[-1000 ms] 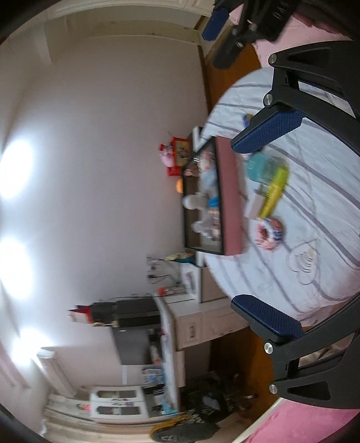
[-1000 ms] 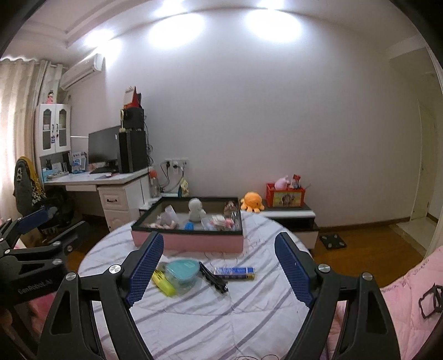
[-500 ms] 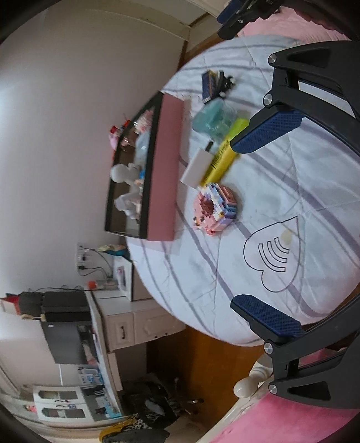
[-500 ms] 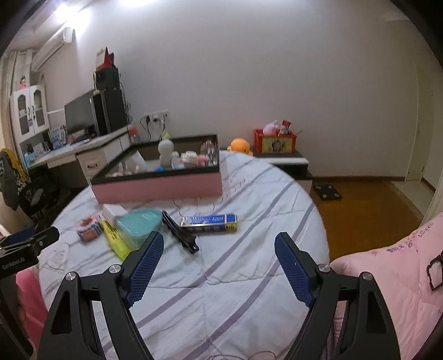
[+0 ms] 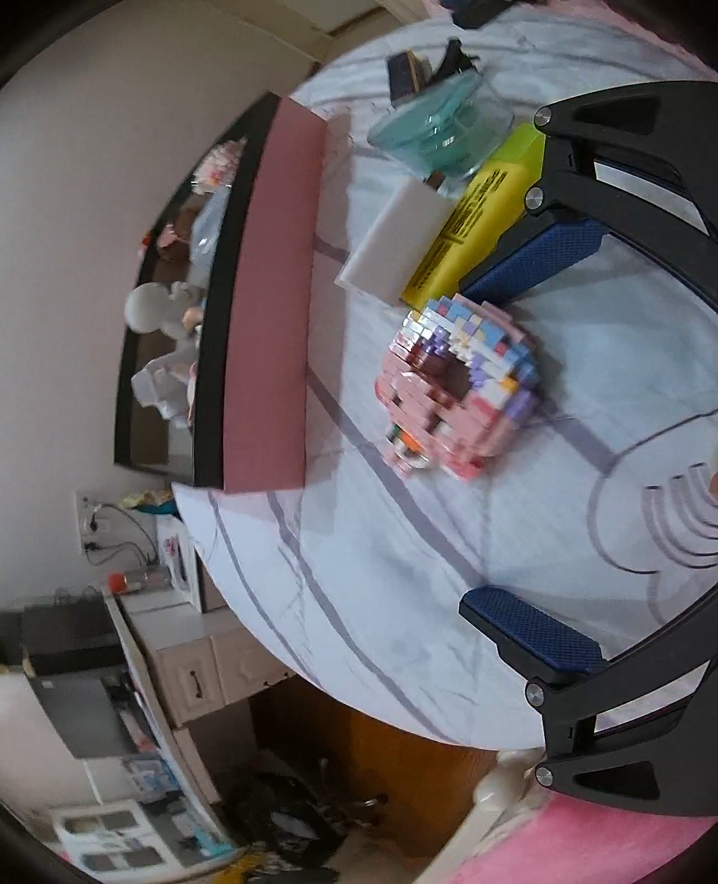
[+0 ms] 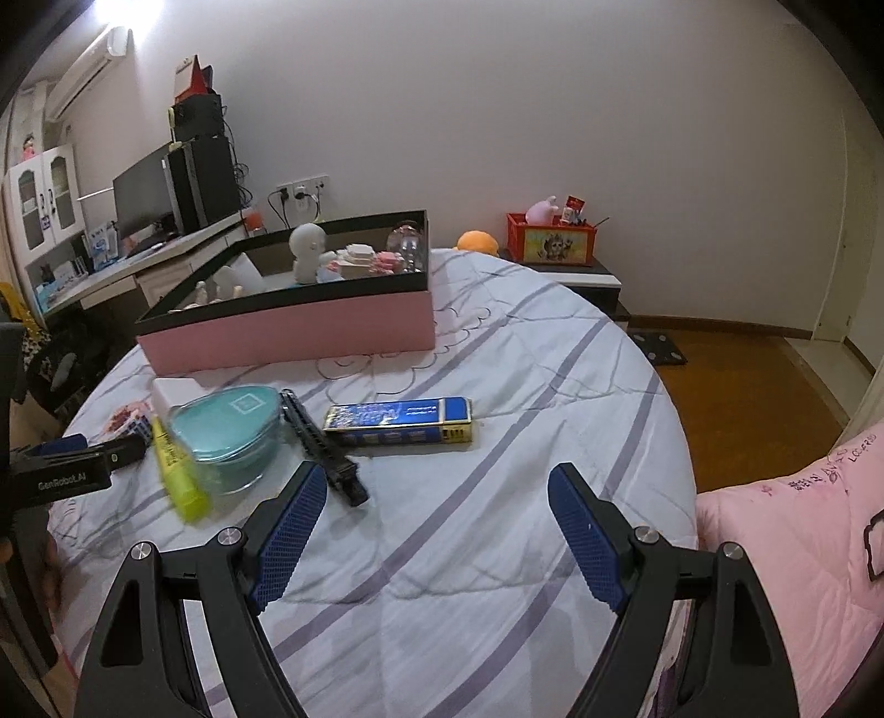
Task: Organize rigid objects
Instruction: 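Grasp the pink block donut with the left gripper while the right gripper grasps the blue box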
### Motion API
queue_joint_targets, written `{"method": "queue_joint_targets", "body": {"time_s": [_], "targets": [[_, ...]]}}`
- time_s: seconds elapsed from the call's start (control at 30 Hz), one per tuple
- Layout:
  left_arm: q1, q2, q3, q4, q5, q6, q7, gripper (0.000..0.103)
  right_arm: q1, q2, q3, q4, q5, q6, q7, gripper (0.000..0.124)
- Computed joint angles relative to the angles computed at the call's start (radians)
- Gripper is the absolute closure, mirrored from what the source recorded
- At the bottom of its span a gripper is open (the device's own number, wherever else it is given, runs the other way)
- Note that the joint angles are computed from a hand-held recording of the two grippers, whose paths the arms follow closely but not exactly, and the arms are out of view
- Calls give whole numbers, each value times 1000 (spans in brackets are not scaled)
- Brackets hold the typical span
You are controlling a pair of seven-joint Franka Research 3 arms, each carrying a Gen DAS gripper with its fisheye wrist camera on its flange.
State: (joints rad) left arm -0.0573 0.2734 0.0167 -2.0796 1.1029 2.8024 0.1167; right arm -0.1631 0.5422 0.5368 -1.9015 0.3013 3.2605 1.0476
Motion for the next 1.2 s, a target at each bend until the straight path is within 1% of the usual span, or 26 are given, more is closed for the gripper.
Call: {"method": "queue_joint_targets", "body": {"time_s": [0.03, 0.07, 0.1, 0.13, 0.17, 0.2, 0.23, 0.3, 0.33, 0.43, 0.47, 0.57, 0.6, 0.63, 0.7, 0.77, 0.8, 0.87, 0.9, 0.93, 0.97, 1.03, 1.07, 1.1, 1.13, 1.2], "targets": [[4, 12, -5, 14, -14, -8, 34, 0, 14, 5, -16, 14, 1, -12, 5, 40], [11, 16, -7, 15, -31, 2, 57, 0, 30, 7, -33, 24, 4, -20, 8, 40], [14, 16, -1, 13, -27, 24, 55, 3, 44, 12, -50, 40, 7, -36, 9, 40], [13, 13, 12, 8, -4, 57, 31, 15, 56, 16, -62, 52, 13, -47, 7, 40], [3, 5, 36, 0, 57, 91, -33, 24, 64, 22, -71, 67, 21, -61, 4, 40], [-1, 1, 44, -2, 87, 93, -66, 35, 71, 26, -78, 79, 32, -71, -1, 40], [-6, -7, 50, -10, 117, 85, -107, 35, 89, 31, -99, 98, 43, -88, 0, 40], [11, -11, 43, -18, 137, 108, -123, 35, 119, 43, -130, 133, 64, -114, -4, 40], [14, -13, 39, -20, 145, 104, -127, 35, 146, 48, -161, 154, 70, -135, 1, 40], [15, -25, 24, -30, 166, 62, -126, 35, 197, 66, -218, 207, 90, -183, 1, 40], [15, -31, 19, -36, 172, 51, -127, 35, 225, 70, -250, 220, 93, -189, 4, 40], [25, -36, 7, -43, 176, 48, -127, 34, 366, 93, -426, 279, 30, -258, 75, 40], [30, -36, 4, -45, 175, 54, -125, 33, 381, 106, -448, 304, 2, -303, 89, 40], [33, -35, 2, -45, 173, 55, -121, 33, 371, 109, -435, 313, 11, -322, 68, 40], [37, -35, -1, -45, 168, 53, -115, 31, 307, 106, -350, 312, 48, -343, -18, 40], [37, -32, -4, -40, 159, 44, -104, 29, 267, 107, -291, 325, 108, -386, -108, 40], [37, -32, -5, -41, 157, 43, -101, 27, 275, 110, -295, 333, 129, -394, -132, 40], [38, -30, -6, -40, 142, 40, -86, 24, 342, 131, -372, 367, 69, -391, -79, 40], [39, -30, -6, -41, 138, 42, -82, 22, 355, 154, -391, 411, 55, -437, -70, 40], [41, -29, -7, -40, 130, 46, -73, 21, 341, 177, -375, 453, 65, -479, -85, 40], [40, -27, -6, -38, 128, 47, -72, 21, 341, 190, -374, 479, 67, -498, -93, 40], [39, -27, -4, -38, 120, 49, -63, 18, 375, 206, -411, 516, 27, -534, -97, 40], [41, -25, -5, -37, 110, 54, -54, 16, 384, 208, -418, 517, 14, -527, -108, 40], [43, -23, -5, -35, 99, 56, -42, 15, 380, 213, -409, 522, 15, -523, -129, 40], [39, -22, -3, -35, 100, 54, -45, 15, 374, 223, -402, 539, 23, -543, -133, 40], [34, -21, 2, -33, 106, 54, -53, 15, 360, 216, -391, 533, 48, -545, -143, 48]]}}
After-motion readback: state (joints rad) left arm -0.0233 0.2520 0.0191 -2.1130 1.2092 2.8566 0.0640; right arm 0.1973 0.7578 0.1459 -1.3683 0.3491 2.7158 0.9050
